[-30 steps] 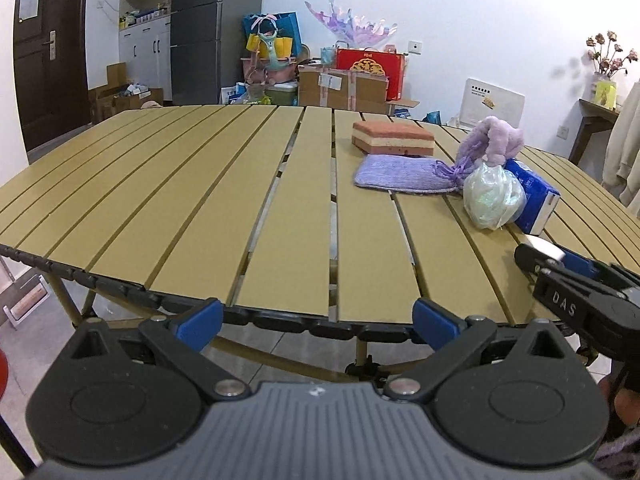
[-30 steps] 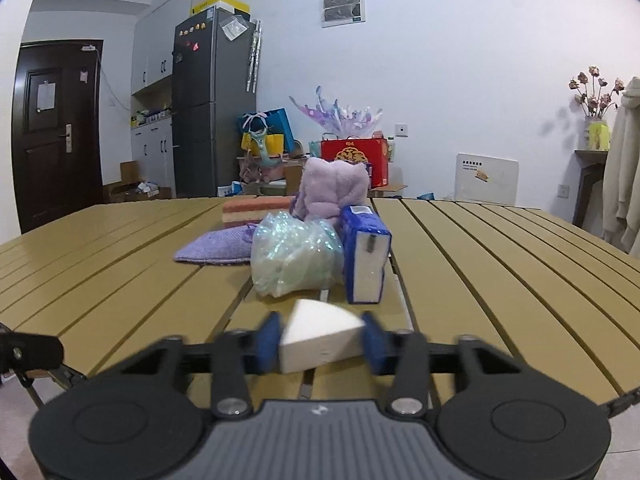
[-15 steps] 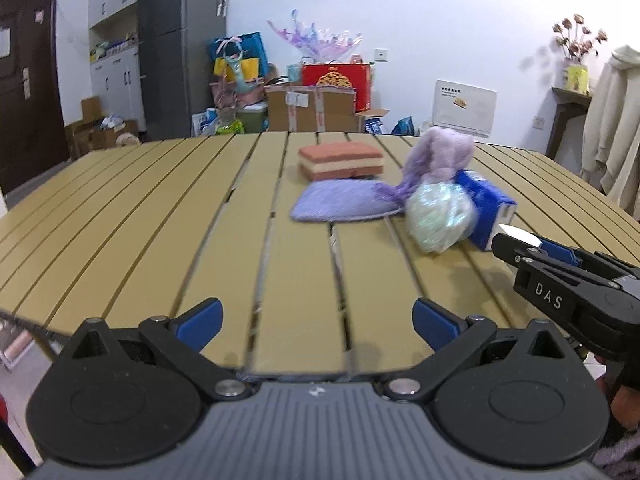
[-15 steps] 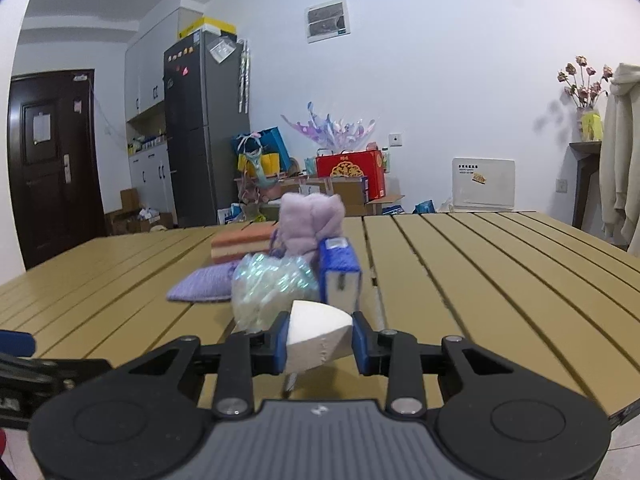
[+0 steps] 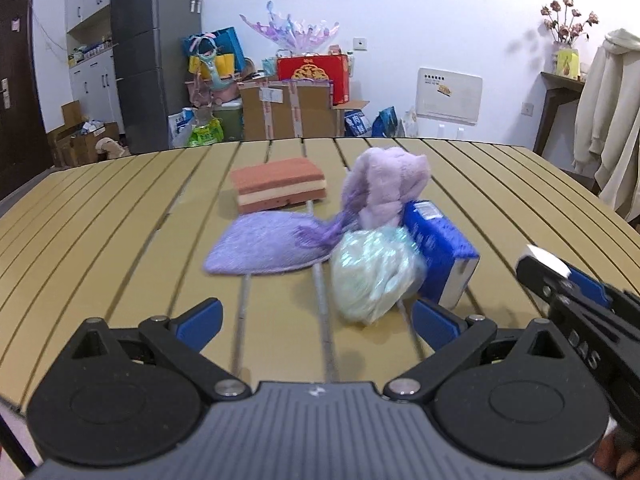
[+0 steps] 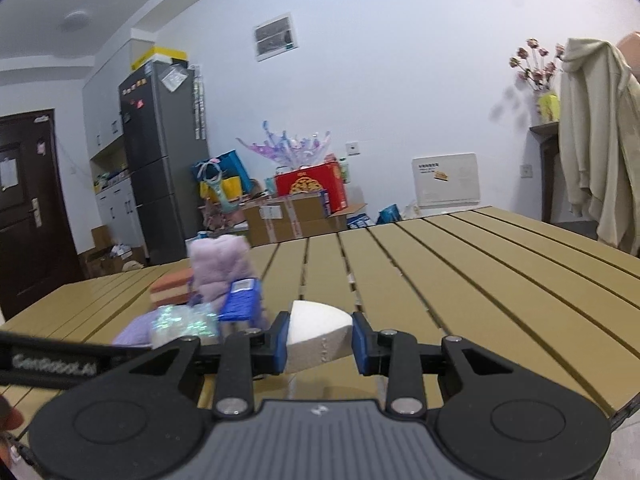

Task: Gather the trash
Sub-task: 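Grasp the small white foam wedge with the right tool while the left tool grasps the clear plastic bag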

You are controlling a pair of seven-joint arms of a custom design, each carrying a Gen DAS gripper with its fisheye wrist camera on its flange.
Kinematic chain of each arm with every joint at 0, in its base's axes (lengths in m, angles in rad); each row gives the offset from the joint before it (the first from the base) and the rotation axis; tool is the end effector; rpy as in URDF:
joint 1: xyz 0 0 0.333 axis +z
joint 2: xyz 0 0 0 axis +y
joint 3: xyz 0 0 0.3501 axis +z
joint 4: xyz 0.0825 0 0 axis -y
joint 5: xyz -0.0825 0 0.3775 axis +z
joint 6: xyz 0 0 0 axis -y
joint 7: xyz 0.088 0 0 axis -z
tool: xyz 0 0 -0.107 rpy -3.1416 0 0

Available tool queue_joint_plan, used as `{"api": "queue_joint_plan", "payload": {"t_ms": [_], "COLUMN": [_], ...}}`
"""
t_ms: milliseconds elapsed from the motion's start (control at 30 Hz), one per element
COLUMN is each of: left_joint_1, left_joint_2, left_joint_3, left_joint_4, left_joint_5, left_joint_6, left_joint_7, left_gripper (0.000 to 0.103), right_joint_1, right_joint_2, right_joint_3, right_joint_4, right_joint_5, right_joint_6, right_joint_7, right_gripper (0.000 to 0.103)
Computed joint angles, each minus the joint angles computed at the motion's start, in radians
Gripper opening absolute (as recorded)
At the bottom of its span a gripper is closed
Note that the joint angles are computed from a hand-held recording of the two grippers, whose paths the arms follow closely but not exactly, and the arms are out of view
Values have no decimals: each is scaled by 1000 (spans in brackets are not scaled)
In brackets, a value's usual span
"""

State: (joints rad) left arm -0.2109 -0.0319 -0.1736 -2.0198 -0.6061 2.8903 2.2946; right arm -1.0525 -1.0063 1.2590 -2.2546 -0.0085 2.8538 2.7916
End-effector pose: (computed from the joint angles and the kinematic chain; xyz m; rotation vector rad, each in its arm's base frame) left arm 0.5536 -0.1895 0.6012 -1.1490 2.1587 -1.0895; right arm 0.4515 0.2850 0.5510 -0.9012 1.8611 -1.2045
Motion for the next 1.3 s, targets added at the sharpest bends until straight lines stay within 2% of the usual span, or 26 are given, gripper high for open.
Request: {"api": "queue_joint_plan", "payload": {"t_ms": [100, 333, 500, 533, 567, 600, 667, 733, 867, 1000, 1300], "left_joint_1": [1, 11, 30, 36, 41, 50, 75, 83, 89, 83, 65], "left_joint_2": [40, 103, 139, 142, 147, 148, 147, 143, 129, 109, 28], "left_joint_3": [-18, -51, -77, -84, -91, -100, -126, -133, -131, -114, -54], "left_joint_4": [34, 70, 93, 95, 99, 102, 105, 101, 90, 81, 38], "left_joint_5": [129, 335, 396, 395, 394, 382, 307, 267, 198, 168, 14], "left_joint_6": [5, 24, 28, 31, 26, 17, 8, 5, 9, -4, -37], "left_joint_7": [-120, -300, -370, -370, -369, -355, -283, -242, -181, -158, -15], "left_gripper": [103, 103, 101, 95, 83, 76, 48, 43, 42, 42, 42], "right_joint_1": [3, 10, 12, 11, 12, 11, 7, 6, 14, 15, 42], "right_joint_2": [-5, 6, 17, 24, 31, 36, 43, 48, 56, 53, 50], "right_joint_3": [-9, -25, -26, -25, -24, -22, -18, -21, -27, -24, -25], "right_joint_4": [-20, -64, -79, -81, -81, -81, -76, -79, -90, -86, -75], "right_joint_5": [11, 4, -11, -15, -19, -23, -30, -34, -35, -38, -39], "right_joint_6": [-3, 8, 25, 32, 36, 39, 41, 56, 103, 105, 72], "right_joint_7": [23, 66, 93, 93, 94, 94, 95, 94, 97, 91, 77], "right_gripper": [31, 31, 31, 31, 31, 31, 31, 31, 31, 31, 32]}}
